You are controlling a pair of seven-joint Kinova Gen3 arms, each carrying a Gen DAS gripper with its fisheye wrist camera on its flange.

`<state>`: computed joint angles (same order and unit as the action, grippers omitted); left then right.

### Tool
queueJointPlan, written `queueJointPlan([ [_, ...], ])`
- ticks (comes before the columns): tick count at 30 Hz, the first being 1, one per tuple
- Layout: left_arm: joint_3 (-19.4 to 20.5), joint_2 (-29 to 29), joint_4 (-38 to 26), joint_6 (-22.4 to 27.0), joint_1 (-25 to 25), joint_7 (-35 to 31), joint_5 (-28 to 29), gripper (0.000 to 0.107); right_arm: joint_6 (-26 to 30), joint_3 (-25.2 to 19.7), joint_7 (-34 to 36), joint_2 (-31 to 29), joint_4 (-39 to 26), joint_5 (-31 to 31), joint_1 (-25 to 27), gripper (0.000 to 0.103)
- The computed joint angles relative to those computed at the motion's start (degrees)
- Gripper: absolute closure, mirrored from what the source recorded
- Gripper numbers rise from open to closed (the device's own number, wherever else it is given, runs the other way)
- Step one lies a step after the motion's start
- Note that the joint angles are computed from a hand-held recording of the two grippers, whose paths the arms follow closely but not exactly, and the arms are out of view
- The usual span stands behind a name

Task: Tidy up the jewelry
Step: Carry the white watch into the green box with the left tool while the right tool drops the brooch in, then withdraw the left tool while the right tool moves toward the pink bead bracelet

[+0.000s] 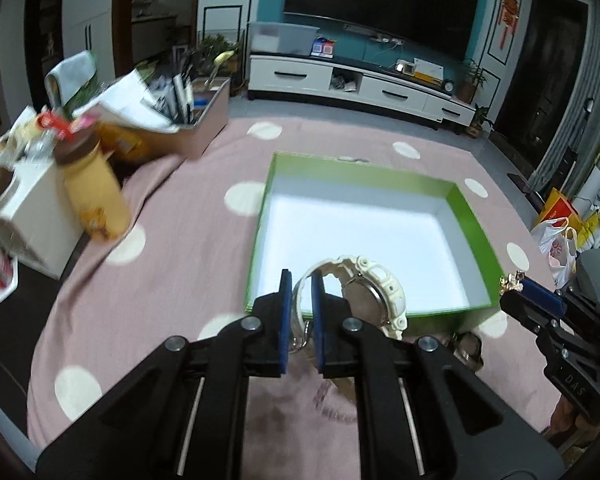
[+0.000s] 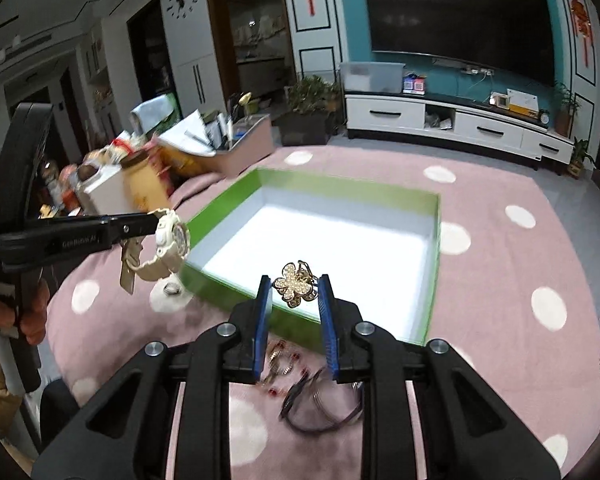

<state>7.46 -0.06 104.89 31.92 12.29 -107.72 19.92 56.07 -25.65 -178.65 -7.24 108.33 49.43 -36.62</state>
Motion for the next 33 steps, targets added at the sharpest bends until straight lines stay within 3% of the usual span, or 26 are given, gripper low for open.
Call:
queueJointPlan([
  [10,1.25,9.95,-9.90,2.89,5.17,14.73,-14.27,0.098,-7.04,6.17,6.43,3.05,-0.62,-4.81,4.41,0.080],
  [16,1.18,12.80,-11.71,2.88,6.96,18.11,-17.88,0.094,-7.99,8.47,9.50,5.23,-1.62,-7.47,5.05,0.077],
  [17,1.33,12.70,-11.57,2.62,6.95,17.99,-17.95,0.087,-7.79,8.43,8.69,5.12,-1.43,-7.01,4.87,0.076],
  [18,1.44,12.53,-11.50,2.52,6.90,17.98,-17.90,0.081,-7.60,8.36,7.77,4.84,-1.14,-6.60,4.73,0.069],
  [19,1.39,12.22,-11.24,2.17,6.84,18.17,-17.91,0.059,-7.31,8.19,6.12,4.31,-0.63,-6.03,4.65,0.060],
  [20,1.43,11.93,-10.92,1.80,6.55,17.98,-17.70,0.052,-7.08,8.00,4.87,3.90,-0.29,-5.56,4.67,0.060],
  [33,-0.95,4.32,-2.61,0.24,0.16,17.26,-15.65,0.037,-0.21,0.82,-4.42,-3.36,3.72,-5.87,5.72,0.054],
])
